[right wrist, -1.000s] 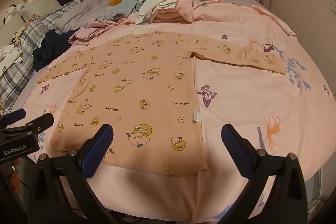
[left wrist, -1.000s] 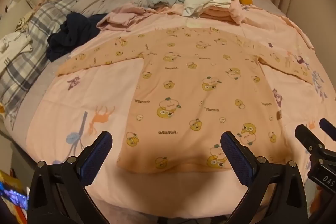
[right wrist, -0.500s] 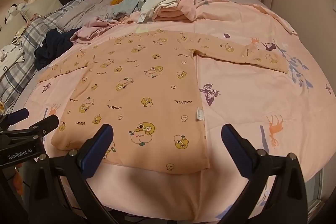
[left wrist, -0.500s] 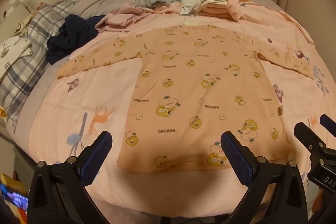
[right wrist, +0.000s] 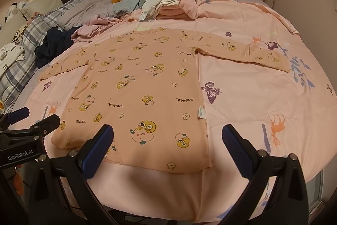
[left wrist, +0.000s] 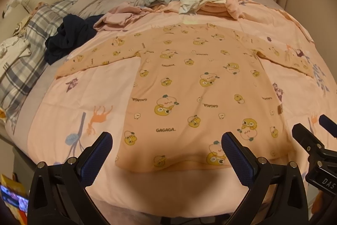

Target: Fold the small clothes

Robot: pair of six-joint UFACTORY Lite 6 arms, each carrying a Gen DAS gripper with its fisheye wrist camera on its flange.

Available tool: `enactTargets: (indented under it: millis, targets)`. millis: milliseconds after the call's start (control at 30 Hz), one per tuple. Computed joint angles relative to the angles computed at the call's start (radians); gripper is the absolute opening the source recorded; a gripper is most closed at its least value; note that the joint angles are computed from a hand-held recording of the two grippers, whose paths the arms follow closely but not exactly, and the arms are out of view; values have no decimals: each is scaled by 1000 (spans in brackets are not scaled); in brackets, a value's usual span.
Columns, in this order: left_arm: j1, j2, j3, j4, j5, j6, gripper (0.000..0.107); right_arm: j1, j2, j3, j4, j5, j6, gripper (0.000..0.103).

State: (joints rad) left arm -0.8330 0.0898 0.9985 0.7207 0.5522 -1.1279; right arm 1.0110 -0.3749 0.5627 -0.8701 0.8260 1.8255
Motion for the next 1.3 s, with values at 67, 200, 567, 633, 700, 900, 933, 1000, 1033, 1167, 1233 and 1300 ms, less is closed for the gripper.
enactTargets:
  millis: [67, 200, 567, 633, 700, 900, 933, 1000, 1033, 1167, 1233, 1300]
  targets:
    - [2, 2, 3, -3, 1, 5, 102, 1, 0, -1, 1, -2, 0, 103]
    - [1, 0, 1, -6, -1, 7, 102, 3, 3, 2, 3, -4, -1, 103]
    - [-10, 7, 6, -3, 6, 2, 102, 8, 16, 9, 3, -9, -2, 103]
    - [-10, 9, 8, -4, 6, 4, 102, 11, 18, 10, 2, -7, 2, 103]
    - [-9, 9, 9, -4, 5, 5, 102, 9, 16, 9, 3, -10, 0, 103]
    - [-8, 10, 11, -9, 7, 13, 102, 8, 16, 10, 4, -9, -3, 103]
    - [-7, 9, 10, -12, 6, 14, 102, 8, 16, 10, 4, -9, -3, 103]
    - [-7, 6, 10, -14, 8, 18, 102, 9, 17, 10, 4, -9, -1, 103]
    - [-8, 7, 11, -13, 9, 18, 102, 11, 18, 11, 2, -8, 1, 103]
    - [-8, 8, 11, -14, 7, 18, 102, 13, 24, 14, 1, -9, 5, 103]
    - [-9, 9, 12, -13, 10, 16, 102, 16, 28, 16, 0, -7, 8, 103]
    - [-8, 7, 11, -16, 10, 20, 102, 15, 25, 14, 1, -7, 6, 103]
